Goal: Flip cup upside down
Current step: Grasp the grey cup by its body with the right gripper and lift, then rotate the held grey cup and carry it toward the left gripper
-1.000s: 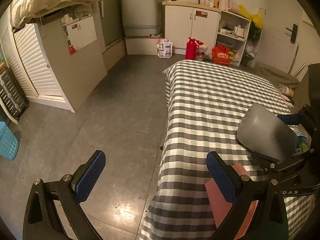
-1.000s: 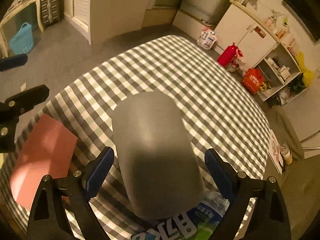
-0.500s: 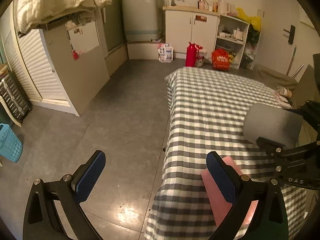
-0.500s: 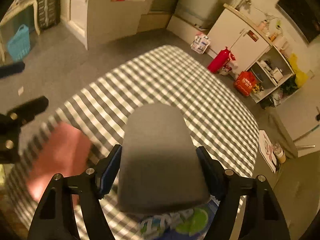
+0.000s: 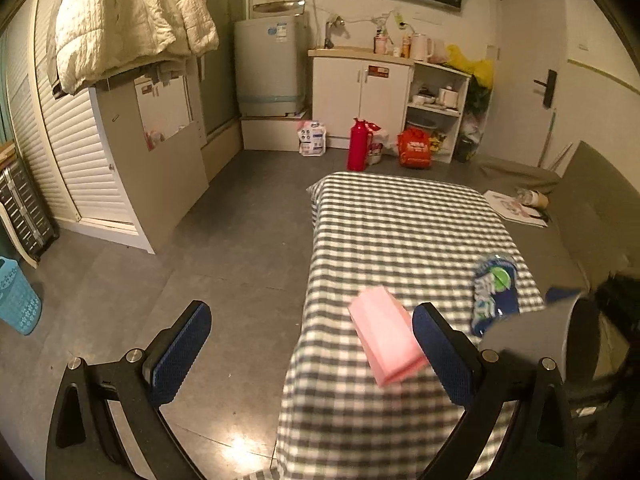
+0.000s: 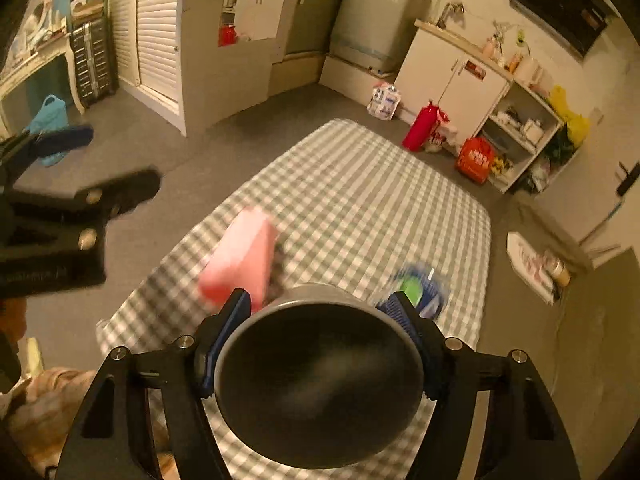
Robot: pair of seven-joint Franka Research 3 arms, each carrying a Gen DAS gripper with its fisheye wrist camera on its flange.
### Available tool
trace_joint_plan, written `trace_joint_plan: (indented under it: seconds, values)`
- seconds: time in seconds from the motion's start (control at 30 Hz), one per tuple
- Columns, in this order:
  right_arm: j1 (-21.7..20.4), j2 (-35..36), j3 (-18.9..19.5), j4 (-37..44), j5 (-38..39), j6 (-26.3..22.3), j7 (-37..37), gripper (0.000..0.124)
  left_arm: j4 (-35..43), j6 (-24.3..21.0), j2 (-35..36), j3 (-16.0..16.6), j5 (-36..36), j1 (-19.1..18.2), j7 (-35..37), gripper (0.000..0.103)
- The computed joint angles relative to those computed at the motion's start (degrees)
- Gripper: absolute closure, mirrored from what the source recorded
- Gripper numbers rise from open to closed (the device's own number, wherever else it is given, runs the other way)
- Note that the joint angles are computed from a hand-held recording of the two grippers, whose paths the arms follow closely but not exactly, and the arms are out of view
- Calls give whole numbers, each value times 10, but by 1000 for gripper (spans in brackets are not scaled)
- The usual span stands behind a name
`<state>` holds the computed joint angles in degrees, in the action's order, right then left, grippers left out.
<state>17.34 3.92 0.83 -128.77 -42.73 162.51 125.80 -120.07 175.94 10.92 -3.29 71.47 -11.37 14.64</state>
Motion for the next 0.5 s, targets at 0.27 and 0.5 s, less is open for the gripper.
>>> trace_joint_plan:
  seconds: [0.27, 0.5]
  values:
    - [-2, -6, 9, -61, 53, 12, 10, 53, -52, -1, -34, -12, 37, 10, -40, 0]
    - [0, 17, 7, -62, 145, 16, -45, 53, -54, -10, -21, -20, 37, 16, -44, 0]
